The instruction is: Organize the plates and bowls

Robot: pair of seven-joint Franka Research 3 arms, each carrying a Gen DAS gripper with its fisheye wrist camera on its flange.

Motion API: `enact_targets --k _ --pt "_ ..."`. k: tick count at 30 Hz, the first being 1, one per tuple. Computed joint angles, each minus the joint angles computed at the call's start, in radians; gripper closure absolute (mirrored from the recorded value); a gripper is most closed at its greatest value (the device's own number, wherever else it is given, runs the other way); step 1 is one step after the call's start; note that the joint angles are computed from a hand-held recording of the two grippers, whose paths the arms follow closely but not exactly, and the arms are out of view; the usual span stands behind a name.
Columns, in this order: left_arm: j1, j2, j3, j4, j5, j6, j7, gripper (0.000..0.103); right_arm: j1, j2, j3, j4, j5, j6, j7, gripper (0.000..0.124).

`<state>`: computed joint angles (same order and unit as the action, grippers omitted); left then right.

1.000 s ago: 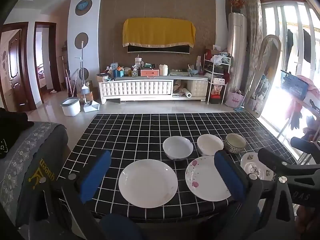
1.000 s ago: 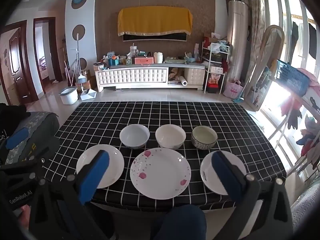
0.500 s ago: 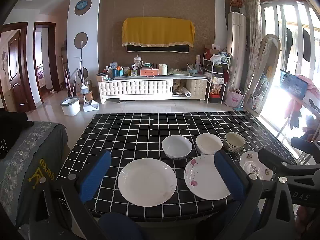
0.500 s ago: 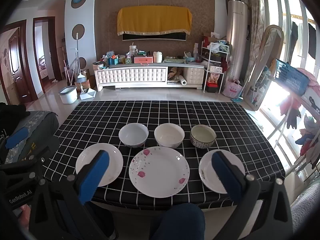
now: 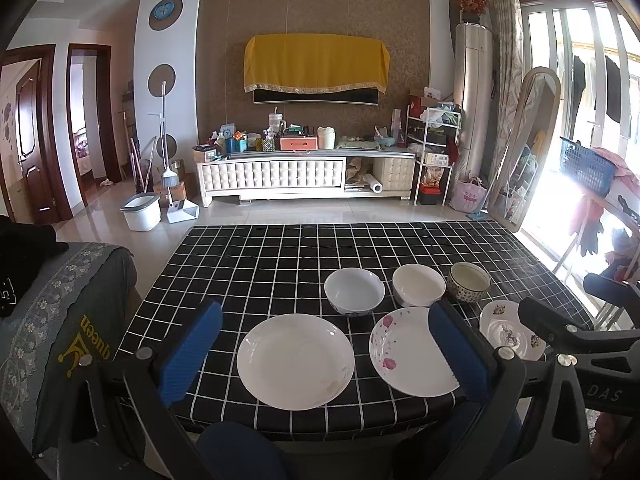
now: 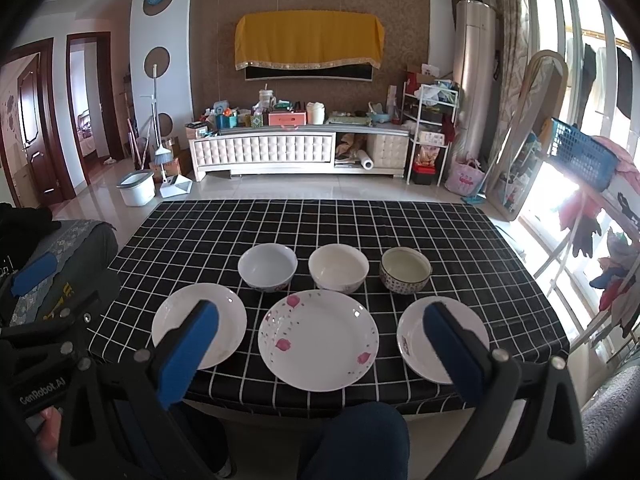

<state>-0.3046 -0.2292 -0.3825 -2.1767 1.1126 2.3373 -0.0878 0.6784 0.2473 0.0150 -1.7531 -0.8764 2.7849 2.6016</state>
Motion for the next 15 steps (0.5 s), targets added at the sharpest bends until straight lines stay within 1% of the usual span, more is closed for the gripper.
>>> enact_targets --k 15 --pt "-0.001 -0.014 -0.003 -0.007 -0.014 0.002 0.016 0.001 -0.004 -0.008 0.005 -0.008 0.006 0.001 0.006 0.021"
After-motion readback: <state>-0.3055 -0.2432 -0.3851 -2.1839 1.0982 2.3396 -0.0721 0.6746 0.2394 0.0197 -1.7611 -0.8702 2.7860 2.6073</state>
